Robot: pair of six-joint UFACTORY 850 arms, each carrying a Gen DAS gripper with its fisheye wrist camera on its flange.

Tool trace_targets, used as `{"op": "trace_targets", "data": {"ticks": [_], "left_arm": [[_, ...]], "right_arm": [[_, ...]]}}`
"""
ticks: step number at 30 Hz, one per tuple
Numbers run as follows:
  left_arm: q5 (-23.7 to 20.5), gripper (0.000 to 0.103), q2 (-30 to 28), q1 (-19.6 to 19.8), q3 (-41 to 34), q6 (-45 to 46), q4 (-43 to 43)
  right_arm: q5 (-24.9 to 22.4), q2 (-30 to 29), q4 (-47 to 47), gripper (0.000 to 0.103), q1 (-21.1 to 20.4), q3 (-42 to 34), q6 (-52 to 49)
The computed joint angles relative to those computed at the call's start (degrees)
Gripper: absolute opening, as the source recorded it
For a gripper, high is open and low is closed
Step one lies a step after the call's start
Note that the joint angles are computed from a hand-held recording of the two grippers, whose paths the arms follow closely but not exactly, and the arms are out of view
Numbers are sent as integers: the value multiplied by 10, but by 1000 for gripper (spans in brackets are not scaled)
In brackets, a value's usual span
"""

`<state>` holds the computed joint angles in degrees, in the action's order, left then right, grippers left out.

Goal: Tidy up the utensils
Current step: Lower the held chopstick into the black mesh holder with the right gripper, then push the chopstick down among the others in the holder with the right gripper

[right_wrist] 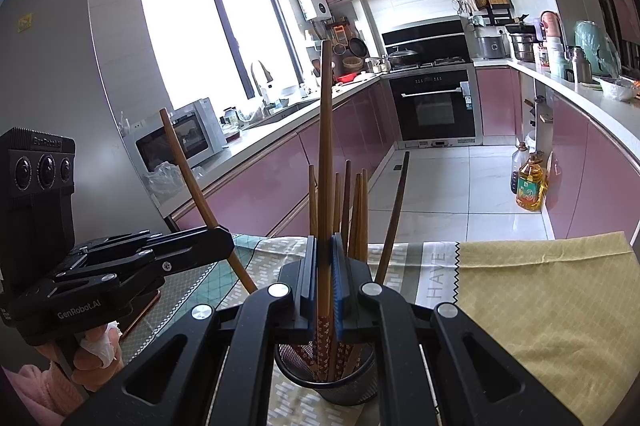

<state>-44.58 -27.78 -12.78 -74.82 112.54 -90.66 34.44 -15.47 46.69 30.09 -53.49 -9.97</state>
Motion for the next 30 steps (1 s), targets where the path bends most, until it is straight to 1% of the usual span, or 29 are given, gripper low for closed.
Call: {"op": "trace_targets", "data": {"ticks": [13,30], "left_arm": [[8,7,-4,-1,-6,-9,12],[16,7,-23,-4,-24,-32,32]], "right_arm": [[-7,-7,-7,6,-3,-3,8],[-11,-17,-15,6,-6,-5,19]]}}
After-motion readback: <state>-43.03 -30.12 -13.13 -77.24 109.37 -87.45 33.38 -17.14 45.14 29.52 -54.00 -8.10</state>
